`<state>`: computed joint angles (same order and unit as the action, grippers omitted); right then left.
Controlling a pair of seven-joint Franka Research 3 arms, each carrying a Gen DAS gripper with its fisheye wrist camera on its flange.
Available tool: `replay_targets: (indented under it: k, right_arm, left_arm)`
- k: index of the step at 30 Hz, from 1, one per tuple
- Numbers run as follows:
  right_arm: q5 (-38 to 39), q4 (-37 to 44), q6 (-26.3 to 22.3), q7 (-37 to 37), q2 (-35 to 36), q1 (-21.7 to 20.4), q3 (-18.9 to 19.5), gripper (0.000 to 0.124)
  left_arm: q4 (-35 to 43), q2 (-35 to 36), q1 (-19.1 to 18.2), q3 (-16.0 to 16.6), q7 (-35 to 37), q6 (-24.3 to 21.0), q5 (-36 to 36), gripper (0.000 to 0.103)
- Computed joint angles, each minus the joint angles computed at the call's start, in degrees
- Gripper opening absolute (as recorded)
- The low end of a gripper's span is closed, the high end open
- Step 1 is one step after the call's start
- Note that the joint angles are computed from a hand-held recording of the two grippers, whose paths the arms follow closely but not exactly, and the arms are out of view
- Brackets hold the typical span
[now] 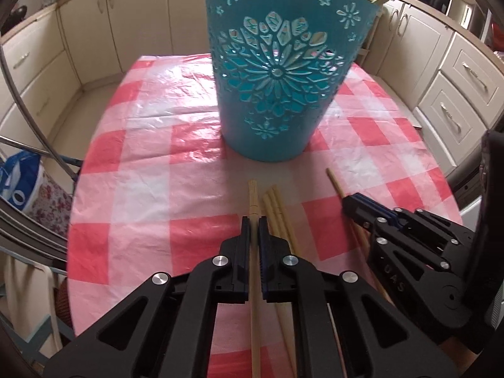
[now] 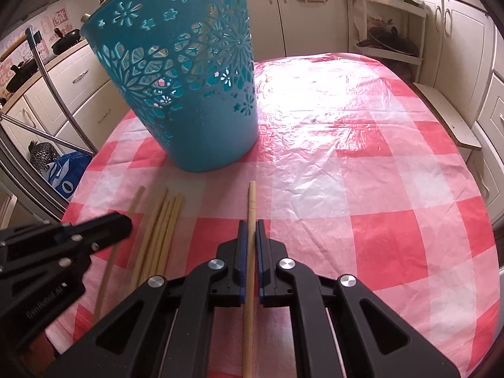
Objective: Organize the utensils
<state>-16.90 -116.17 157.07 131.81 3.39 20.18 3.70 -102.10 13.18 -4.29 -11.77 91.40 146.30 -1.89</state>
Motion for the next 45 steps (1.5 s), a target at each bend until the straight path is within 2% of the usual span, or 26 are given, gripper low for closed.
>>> replay_targets:
  k: [3,6,10,16,20,23,29,33,39,45]
  right_arm:
    - [-2.0,0.5,-0.9,0.8,0.1,0.3,0.0,0.006]
    - [-2.3,0.5,-0.9,0.8,0.1,0.4,0.0,0.006]
    - [-1.0,-0.9,0.5,1.1,-0.7,0.0,0.0,0.006]
    - [2.7,-2.3,2.1,0.1,-1.4,-1.0,0.2,0.006]
    - [2.0,-2.0,2.0,0.7,-1.2,-1.0,0.3,0.006]
    - [2.4,-1.9,1.7,0.3,-1.2,-1.0,0.3,0.006]
    - [3.9,-2.0,1.7,-0.9,-1.3,-1.0,0.5,0.006]
    - [6.8,-2.4,1.9,-3.1,-1.7,-1.2,0.7,0.006]
    - [11.5,-3.3,2.6,-6.3,-2.2,-1.5,0.9,0.006]
    - [14.4,-3.6,2.7,-8.2,-2.5,-1.6,1.1,0.006]
  left_arm:
    - [2.0,1.9,-0.3,0.6,-2.3,-3.5,1.2,0.005]
    - [2.1,2.4,-0.4,0.7,-2.7,-2.7,2.6,0.005]
    - [1.8,2.2,0.2,-0.1,-1.5,-2.2,0.9,0.005]
    - [-0.1,-0.2,0.7,-0.6,-0.4,0.9,-1.5,0.005]
    - [-0.7,-1.4,2.0,-1.0,2.1,2.1,-6.4,0.005]
    - [-1.6,-2.7,3.8,-1.7,6.1,3.6,-13.9,0.005]
    - [-3.9,-6.9,6.1,-2.6,20.4,8.8,-35.1,0.005]
    - [-3.5,-8.7,5.3,-1.5,29.5,9.1,-46.7,0.005]
    - [0.5,-8.6,2.9,0.0,34.9,12.5,-53.0,0.005]
    - [15.5,0.3,1.4,-2.1,29.6,18.4,-45.6,0.005]
